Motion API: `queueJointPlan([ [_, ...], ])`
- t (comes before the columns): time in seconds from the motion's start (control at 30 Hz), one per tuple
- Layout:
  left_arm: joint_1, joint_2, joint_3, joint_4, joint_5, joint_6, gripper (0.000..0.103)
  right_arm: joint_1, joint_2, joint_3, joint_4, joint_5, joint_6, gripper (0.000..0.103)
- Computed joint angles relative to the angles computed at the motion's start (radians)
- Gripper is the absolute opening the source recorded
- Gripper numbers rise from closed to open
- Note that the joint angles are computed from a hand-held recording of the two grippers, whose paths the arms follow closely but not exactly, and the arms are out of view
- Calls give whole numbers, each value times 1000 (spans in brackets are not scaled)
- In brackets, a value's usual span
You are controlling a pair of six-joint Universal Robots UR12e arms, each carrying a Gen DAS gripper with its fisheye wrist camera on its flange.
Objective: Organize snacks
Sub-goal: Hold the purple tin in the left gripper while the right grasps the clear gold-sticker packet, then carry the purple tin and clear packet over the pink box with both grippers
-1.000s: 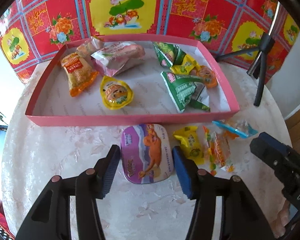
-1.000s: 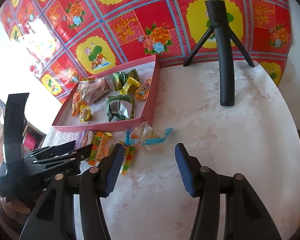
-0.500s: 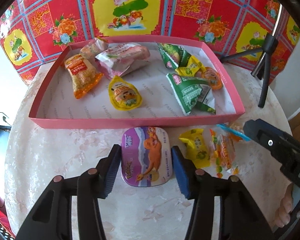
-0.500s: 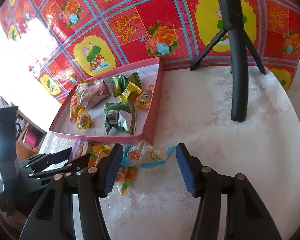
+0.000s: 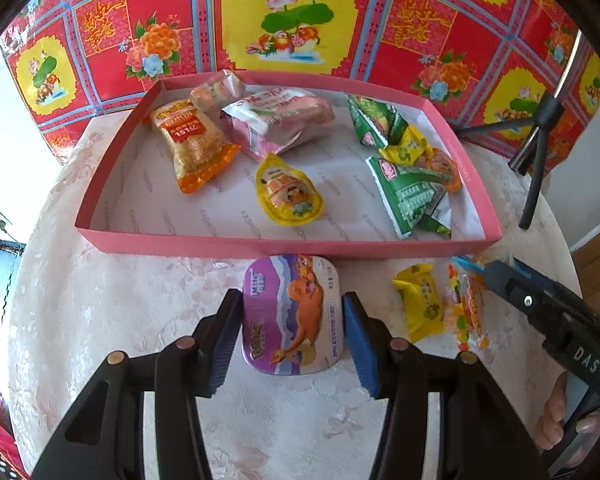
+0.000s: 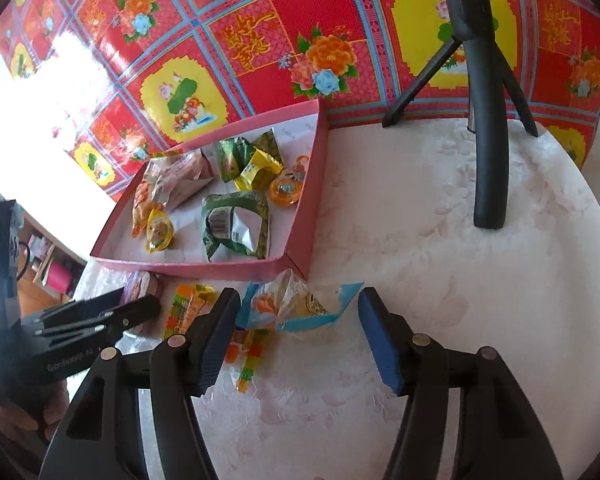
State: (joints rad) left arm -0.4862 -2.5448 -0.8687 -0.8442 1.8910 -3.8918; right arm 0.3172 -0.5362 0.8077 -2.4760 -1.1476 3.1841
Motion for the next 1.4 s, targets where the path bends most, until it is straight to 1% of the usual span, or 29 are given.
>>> queueJointPlan([
  [0.17, 1, 3, -10, 22, -13, 17, 53, 7, 6, -8, -17, -36, 17, 63],
  [0.27, 2, 14, -32, 43, -17, 20, 53, 15, 8, -12, -24, -72, -6, 61],
  [0.33, 2, 21, -46, 53, -17, 16, 53, 21, 5, -5, -34, -105, -23, 54],
  [0.4, 4, 26, -58, 66, -29, 10, 53, 22, 1, 4, -38, -121, -28, 41],
  [0.5, 2, 28, -65, 78, -35, 14, 53, 18, -6, 18, -44, -118, -21, 35],
  [0.63, -1, 38, -85, 108, -37, 16, 53, 17, -19, 42, -52, -125, -13, 33],
  [0.97, -3, 72, -142, 175, -6, 6, 53, 15, -55, 106, -89, -127, -3, 31],
  [1.23, 8, 96, -174, 221, 6, -5, 53, 17, -73, 125, -130, -133, 17, 31],
  [1.4, 15, 104, -183, 226, 20, -3, 53, 19, -72, 111, -128, -136, 19, 31],
])
